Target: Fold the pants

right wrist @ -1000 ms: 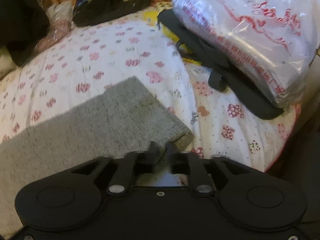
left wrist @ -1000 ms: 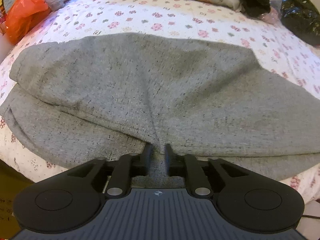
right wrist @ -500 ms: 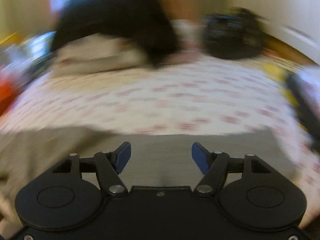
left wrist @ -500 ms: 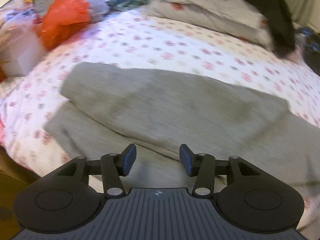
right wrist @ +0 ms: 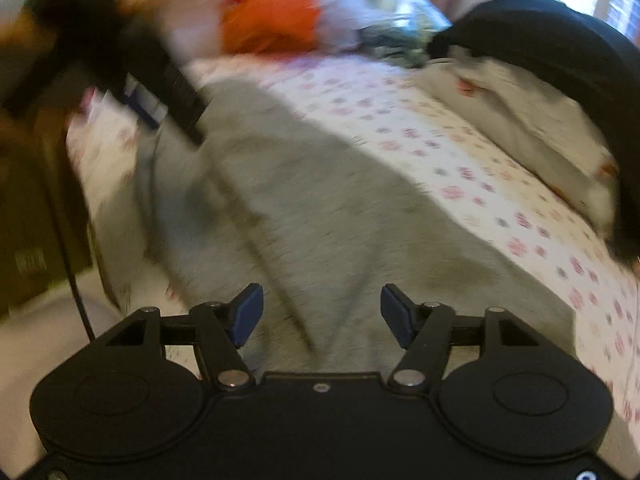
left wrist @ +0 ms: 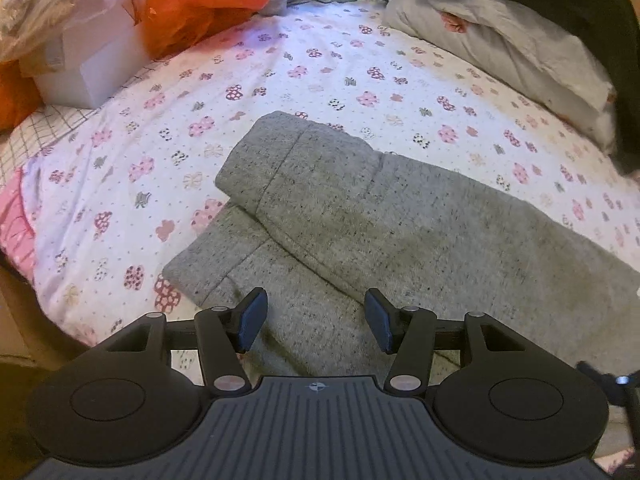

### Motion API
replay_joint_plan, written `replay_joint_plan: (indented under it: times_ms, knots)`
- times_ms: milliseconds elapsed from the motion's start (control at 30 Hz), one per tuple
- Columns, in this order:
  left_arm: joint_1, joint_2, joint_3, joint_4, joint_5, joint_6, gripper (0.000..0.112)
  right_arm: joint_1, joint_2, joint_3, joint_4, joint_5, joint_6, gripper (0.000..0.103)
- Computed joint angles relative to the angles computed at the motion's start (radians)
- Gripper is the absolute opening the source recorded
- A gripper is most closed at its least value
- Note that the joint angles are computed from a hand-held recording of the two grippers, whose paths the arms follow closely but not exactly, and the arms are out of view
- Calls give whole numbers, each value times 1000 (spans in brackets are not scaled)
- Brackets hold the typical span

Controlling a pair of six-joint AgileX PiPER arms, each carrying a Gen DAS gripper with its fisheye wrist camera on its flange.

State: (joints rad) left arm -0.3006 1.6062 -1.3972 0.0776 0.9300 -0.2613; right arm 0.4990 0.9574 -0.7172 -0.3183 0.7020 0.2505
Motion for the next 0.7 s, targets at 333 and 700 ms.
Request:
replay_joint_plan:
  times_ms: [333, 700]
  knots:
    - [69, 109, -87, -149, 6, 57, 53, 6, 53, -9, -115, -6, 132, 9]
    - [100, 193, -127, -281, -9, 5, 62, -118, 36, -42, 89, -28, -67, 9]
